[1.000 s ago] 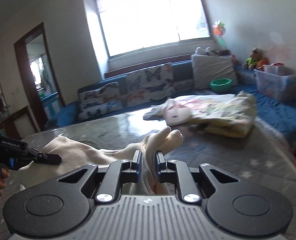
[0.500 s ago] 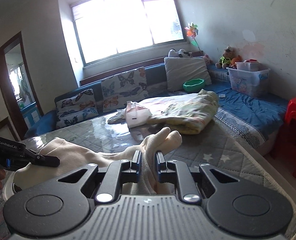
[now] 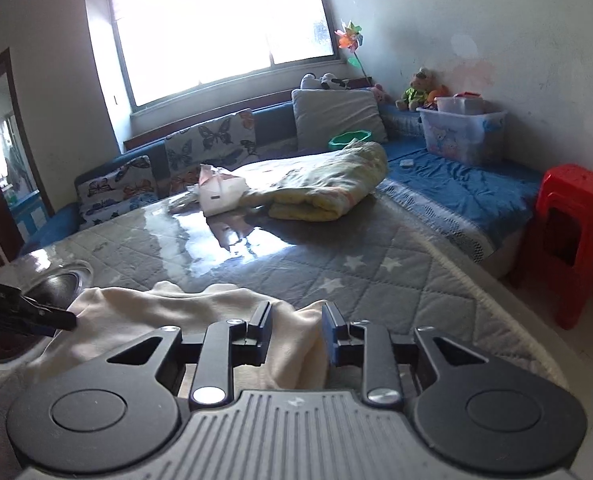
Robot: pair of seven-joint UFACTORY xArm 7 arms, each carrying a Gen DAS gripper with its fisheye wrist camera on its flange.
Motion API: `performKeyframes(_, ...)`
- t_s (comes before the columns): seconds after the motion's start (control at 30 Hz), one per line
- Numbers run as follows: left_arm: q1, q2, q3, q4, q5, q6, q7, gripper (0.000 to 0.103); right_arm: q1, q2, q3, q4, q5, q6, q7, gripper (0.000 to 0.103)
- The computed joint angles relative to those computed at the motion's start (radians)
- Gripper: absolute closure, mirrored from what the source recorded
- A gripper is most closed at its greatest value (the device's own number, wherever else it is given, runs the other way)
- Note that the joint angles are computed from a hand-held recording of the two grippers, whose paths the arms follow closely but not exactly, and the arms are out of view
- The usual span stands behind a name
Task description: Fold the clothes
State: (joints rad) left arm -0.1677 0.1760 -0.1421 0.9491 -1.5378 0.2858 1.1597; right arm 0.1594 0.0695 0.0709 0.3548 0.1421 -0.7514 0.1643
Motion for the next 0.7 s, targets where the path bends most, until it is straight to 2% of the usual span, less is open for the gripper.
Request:
performKeyframes(0.1,-0.004,-0.008,0.0,0.006,-0.064,-0.046,0.059,0.05,-0.01,0.007,-0.004,0.015,-0.034,0.007,0.011,0.076)
performKeyframes(0.2,-0.02,-0.007,0.002,0.023,-0.113,-0.052,0.122,0.051,-0.018,0.039,-0.001,0.053,-0.09,0.019,0.044,0.076)
performKeyframes(0.47,-0.054,0.063,-0.017,0.103,-0.067,-0.02,0.126,0.051,0.006,0.162,0.024,0.21,-0.178,0.078,0.057,0.07)
performKeyframes(0.7,-0.069,0.153,-0.05,0.185,-0.017,-0.058,0.122,0.05,0.051,0.245,0.019,0.321,-0.146,0.135,-0.015,0.067)
